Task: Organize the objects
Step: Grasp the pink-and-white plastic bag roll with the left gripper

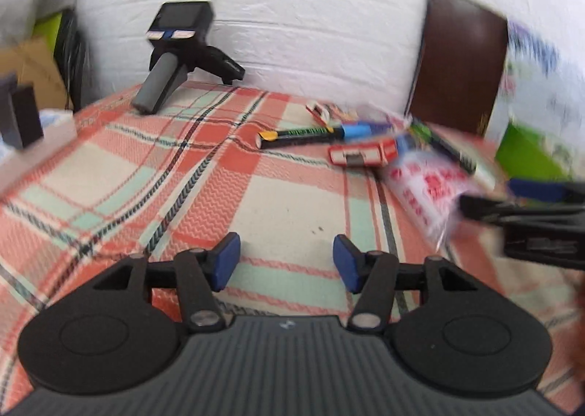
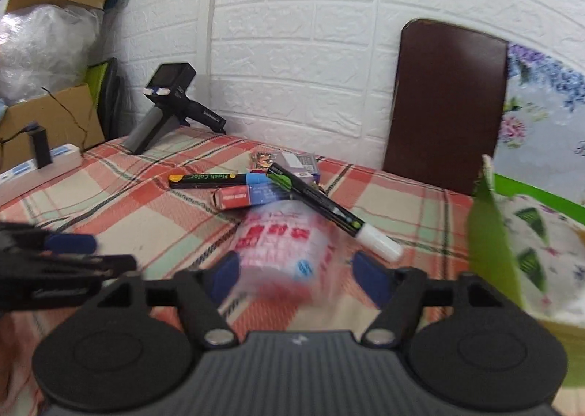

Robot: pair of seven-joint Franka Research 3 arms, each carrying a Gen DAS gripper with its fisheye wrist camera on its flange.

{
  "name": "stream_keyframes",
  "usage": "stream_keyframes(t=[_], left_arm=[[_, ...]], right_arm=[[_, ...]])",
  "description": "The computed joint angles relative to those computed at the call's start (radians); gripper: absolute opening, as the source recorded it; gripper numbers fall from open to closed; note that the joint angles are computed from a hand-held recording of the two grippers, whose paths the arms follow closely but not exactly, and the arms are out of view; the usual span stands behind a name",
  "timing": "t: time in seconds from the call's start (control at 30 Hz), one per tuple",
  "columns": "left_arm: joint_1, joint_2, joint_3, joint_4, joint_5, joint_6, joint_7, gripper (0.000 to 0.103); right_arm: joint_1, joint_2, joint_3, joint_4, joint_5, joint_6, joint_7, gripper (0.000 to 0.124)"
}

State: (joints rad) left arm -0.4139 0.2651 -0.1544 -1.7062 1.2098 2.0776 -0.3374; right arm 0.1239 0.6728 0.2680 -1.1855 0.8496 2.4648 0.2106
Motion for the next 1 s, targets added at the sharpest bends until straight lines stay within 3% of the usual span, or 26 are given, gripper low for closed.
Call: stream_keyframes(t=[0.07,0.13,0.23,0.37,0.47,0.57,0.7,0.83,1.0], left_arm=[[-0.003,0.01,0.0,0.013,0.003,-0.006,0.014,0.061],[-0.009,0.019,-0.001,0.026,0.0,-0.02,0.04,0.064],[-0.017,0.02,0.001,0.024,0.0,-0.023,0.037,0.065],[-0.012,0.013,0.003,0.014,-0.006,-0.006,0.037,0.064],[-0.012,0.018,-0.007,0.033,-0.037,0.006,0.09,0.064],[-0.011,0.03,-0.018,0.056,-0.067,0.1,0.121,0.064],[-0.02,0.124,-0.03,0.187,-0.164,0.251,0.269,0.064],[0.0,0.229,-0.054,0.321,-0.326,0.425,0.416,0.075],[-0.02,0.326,-0.048,0.454,-0.465,0.46,0.497,0.075]], right_arm=[[0.028,0.089,-0.014,0.139,-0.117,-0.102,0.154,0.075],[0.047,0.102,-0.041,0.166,-0.117,-0.127,0.185,0.068],[0.009,0.041,-0.011,0.076,-0.086,-0.117,0.132,0.05],[-0.064,-0.066,0.006,-0.091,0.005,-0.119,-0.005,0.048],[-0.113,-0.148,-0.019,-0.201,0.074,-0.147,-0.08,0.048],[-0.151,-0.22,-0.056,-0.3,0.148,-0.153,-0.156,0.049],[-0.165,-0.297,-0.115,-0.412,0.23,-0.104,-0.198,0.049],[-0.179,-0.335,-0.154,-0.458,0.251,-0.121,-0.255,0.049],[-0.186,-0.341,-0.195,-0.464,0.251,-0.133,-0.209,0.049]])
